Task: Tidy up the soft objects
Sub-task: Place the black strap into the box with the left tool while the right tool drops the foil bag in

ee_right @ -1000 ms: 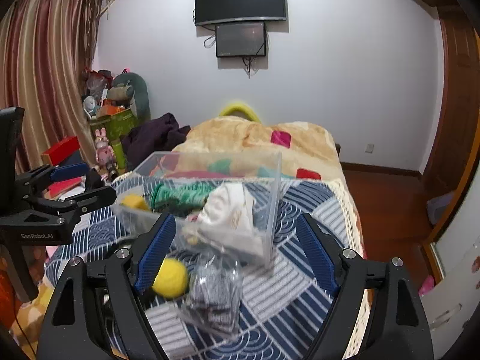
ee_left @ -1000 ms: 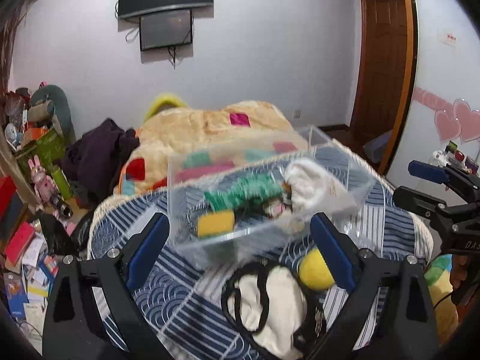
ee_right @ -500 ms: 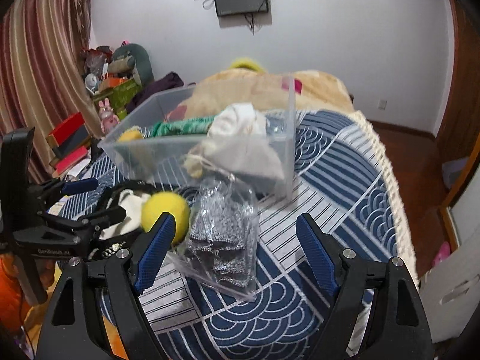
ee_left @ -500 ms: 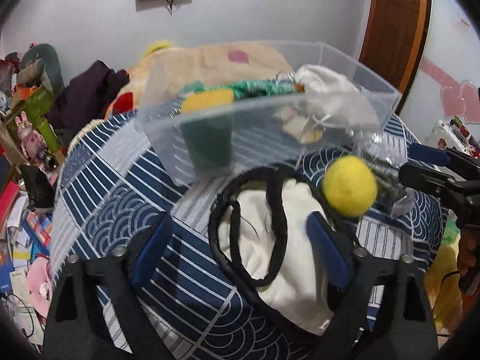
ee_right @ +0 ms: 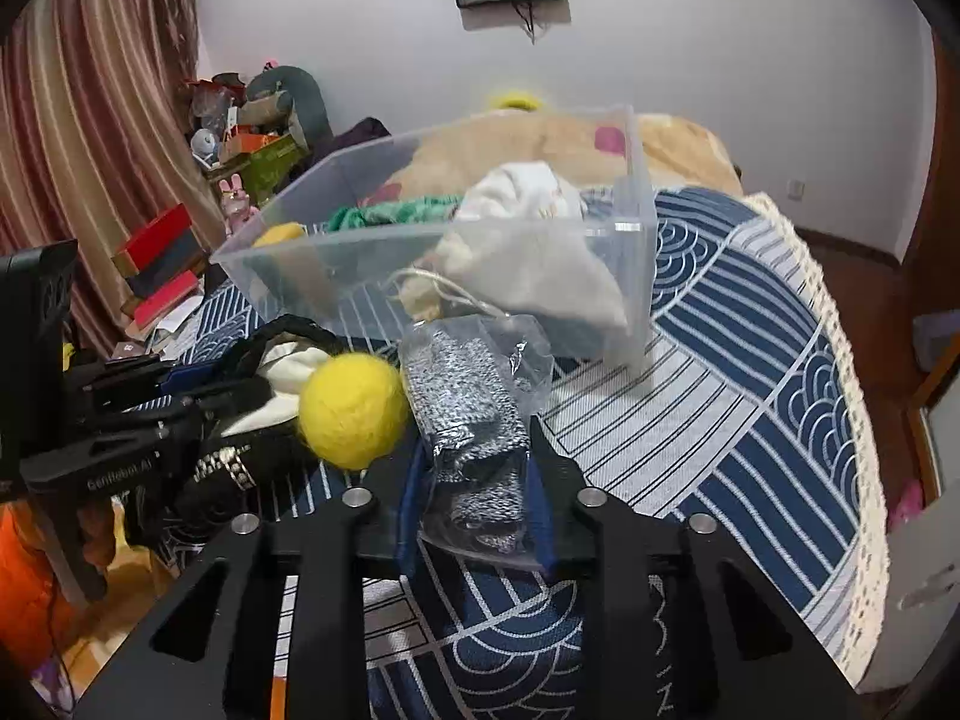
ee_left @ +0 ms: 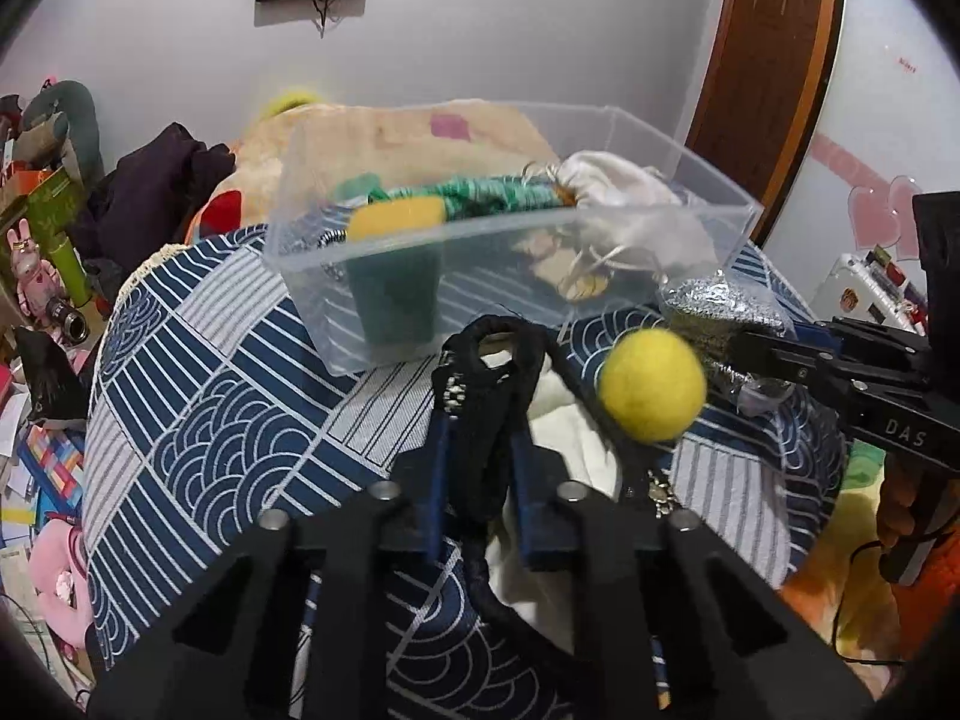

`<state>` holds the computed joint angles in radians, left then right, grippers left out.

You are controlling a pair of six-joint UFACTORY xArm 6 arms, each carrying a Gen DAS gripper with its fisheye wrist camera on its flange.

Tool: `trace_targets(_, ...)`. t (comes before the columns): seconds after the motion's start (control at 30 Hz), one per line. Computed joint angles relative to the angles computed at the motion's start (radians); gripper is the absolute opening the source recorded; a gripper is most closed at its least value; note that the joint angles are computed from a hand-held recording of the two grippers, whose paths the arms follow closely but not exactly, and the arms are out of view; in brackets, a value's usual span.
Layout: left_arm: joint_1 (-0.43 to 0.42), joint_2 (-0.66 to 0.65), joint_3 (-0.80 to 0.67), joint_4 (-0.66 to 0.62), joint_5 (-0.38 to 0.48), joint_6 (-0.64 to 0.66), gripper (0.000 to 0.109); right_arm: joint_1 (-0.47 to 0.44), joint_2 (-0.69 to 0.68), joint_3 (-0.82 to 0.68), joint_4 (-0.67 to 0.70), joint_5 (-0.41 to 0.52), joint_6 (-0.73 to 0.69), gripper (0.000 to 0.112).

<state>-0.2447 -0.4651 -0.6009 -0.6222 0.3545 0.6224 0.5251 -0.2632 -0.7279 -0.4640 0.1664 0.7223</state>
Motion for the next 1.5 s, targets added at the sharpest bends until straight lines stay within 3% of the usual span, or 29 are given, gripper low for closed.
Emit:
trace_targets(0.37,0.046,-0.088,-0.039,-0.074,0.041,0.087,0.01,-0.024,-0.085,-0.014,-0.33,-0.034,0.273,0.023)
trace_targets(0.73,0.058,-0.035,-0.18,-0.146,0.003,0.149,0.01,-0.06,-0.017,-0.144,-0.44,-0.094,0.361,0.023)
trace_targets(0.9,0.037,0.038,-0.252,-0.185,-0.086,0.175,0.01,-0.062,0.067,-0.215,-0.309,-0.115,0.265,0.023)
trace_targets(1.2,0.03,0.219,-0.366,-0.193,-0.122,0.119,0.01,-0.027,0.242,-0.346,0.013,-0.042,-0.002,0.023)
trace_targets(1.4,0.017,0.334,-0.403,-0.007,-0.142,-0.034,0.01,-0.009,0.309,-0.39,0.163,0.044,-0.139,0.025)
trace_targets(1.5,0.02,0.362,-0.407,0.062,-0.13,-0.086,0.01,-0.007,0.295,-0.382,0.064,0.066,-0.08,0.027)
